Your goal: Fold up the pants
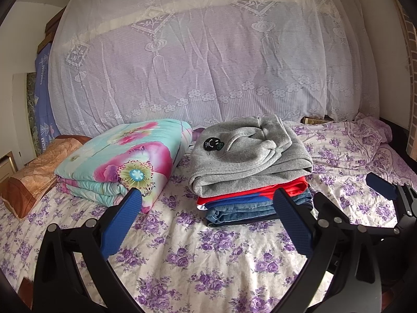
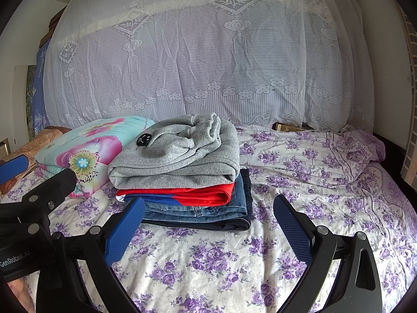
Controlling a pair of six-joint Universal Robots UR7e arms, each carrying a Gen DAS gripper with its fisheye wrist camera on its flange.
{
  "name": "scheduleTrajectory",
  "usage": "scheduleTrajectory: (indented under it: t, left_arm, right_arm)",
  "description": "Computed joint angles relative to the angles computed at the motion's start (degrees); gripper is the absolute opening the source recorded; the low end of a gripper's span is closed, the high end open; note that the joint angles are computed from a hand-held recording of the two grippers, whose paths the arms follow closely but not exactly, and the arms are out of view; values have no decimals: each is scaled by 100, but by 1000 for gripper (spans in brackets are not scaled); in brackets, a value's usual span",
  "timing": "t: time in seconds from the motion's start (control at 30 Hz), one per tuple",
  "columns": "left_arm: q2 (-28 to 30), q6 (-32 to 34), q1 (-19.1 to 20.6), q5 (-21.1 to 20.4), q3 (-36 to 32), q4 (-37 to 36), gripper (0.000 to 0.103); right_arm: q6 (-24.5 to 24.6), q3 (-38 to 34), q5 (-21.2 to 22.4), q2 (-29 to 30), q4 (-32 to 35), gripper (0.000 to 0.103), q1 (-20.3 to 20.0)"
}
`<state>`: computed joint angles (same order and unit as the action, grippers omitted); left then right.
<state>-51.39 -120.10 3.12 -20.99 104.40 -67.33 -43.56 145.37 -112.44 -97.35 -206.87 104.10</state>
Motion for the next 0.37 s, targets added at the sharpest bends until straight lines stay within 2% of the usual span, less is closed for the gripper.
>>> scheduleTrajectory:
  t: [0.03, 0.13, 0.23, 0.37]
  left_arm:
    - [-11, -61, 11, -32, 8, 19, 98]
    - [-244, 350, 63, -87, 294, -726, 98]
    - [-267, 242, 102, -124, 268, -639, 98]
    - [-300, 466, 92, -120, 312, -801, 98]
  right_arm:
    - [9, -1, 0, 0, 1, 99, 1]
    - [36, 0, 55, -22, 35, 99, -18]
    - [36, -9, 102, -51, 64, 99, -62]
    - [51, -21, 183, -126, 183, 99, -125]
